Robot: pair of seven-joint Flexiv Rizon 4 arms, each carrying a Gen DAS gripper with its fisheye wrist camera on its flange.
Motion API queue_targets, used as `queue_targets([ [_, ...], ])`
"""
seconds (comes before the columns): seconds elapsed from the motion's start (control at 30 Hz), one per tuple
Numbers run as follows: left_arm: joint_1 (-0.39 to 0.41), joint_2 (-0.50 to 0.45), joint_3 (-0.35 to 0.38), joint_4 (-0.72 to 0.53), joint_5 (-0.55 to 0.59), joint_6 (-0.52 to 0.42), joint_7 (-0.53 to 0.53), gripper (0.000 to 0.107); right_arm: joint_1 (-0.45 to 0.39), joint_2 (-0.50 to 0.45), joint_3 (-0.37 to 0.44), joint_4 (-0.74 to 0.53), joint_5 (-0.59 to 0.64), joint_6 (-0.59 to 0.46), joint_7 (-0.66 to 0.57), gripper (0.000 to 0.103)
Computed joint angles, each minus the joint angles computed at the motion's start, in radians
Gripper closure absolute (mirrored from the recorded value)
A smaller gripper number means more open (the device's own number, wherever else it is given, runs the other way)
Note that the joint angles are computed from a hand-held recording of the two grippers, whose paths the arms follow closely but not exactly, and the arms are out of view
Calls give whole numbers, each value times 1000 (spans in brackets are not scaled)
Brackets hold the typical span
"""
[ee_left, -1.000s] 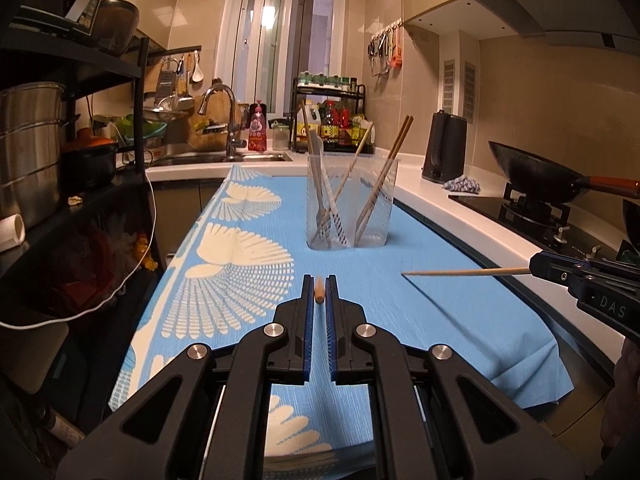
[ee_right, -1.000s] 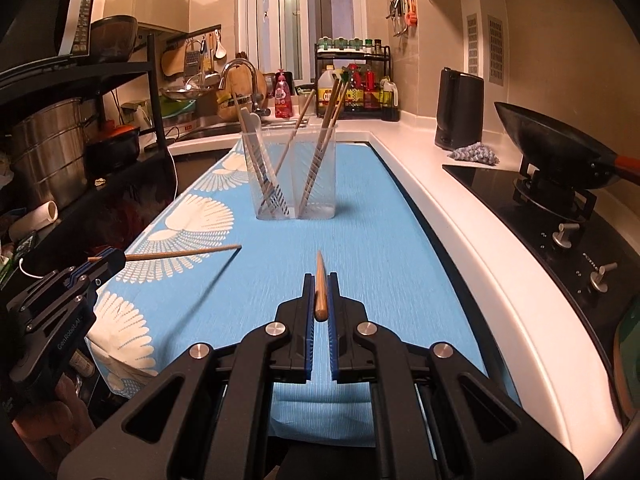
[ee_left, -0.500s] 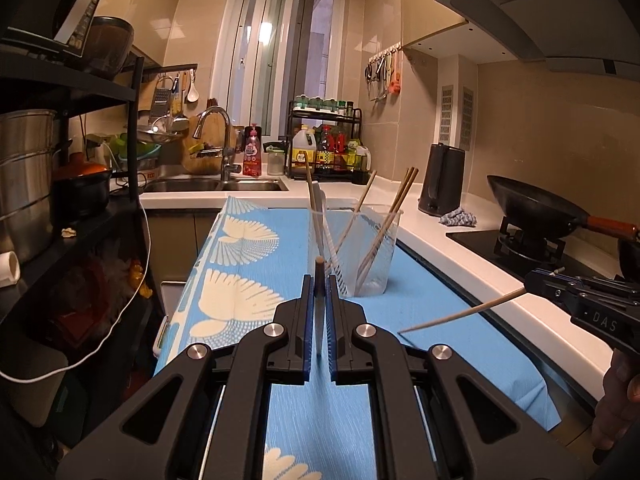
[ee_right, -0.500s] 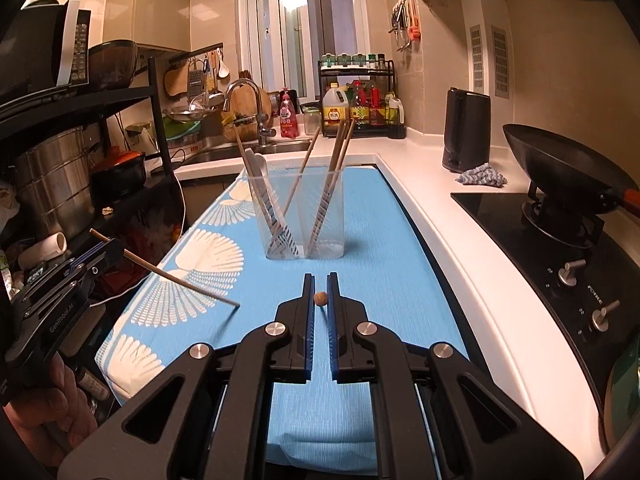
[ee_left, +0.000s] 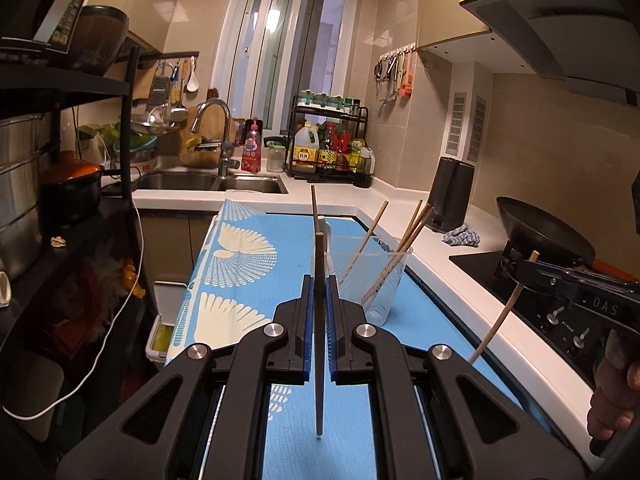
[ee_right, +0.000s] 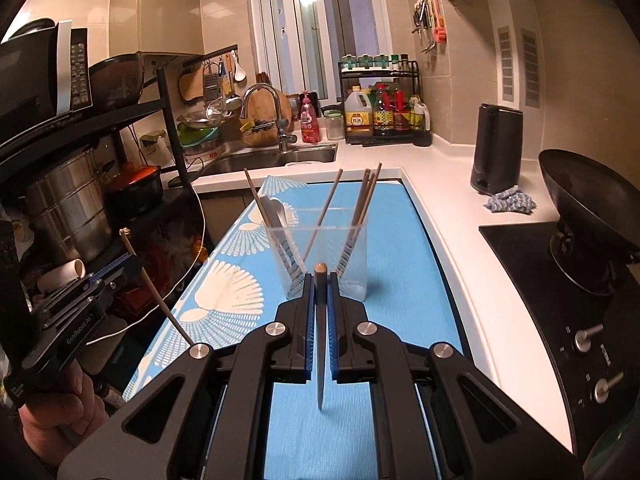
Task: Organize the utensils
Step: 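Lower both chopsticks into the clear container and open both tools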
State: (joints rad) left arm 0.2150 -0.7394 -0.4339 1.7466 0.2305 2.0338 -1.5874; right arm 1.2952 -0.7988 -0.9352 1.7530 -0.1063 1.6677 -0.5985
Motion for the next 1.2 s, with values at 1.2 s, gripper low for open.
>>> queue_targets([
  [1.2, -274, -389, -34, -875, -447, -589, 553, 101, -693, -232, 595, -839, -475, -293, 41, 97],
])
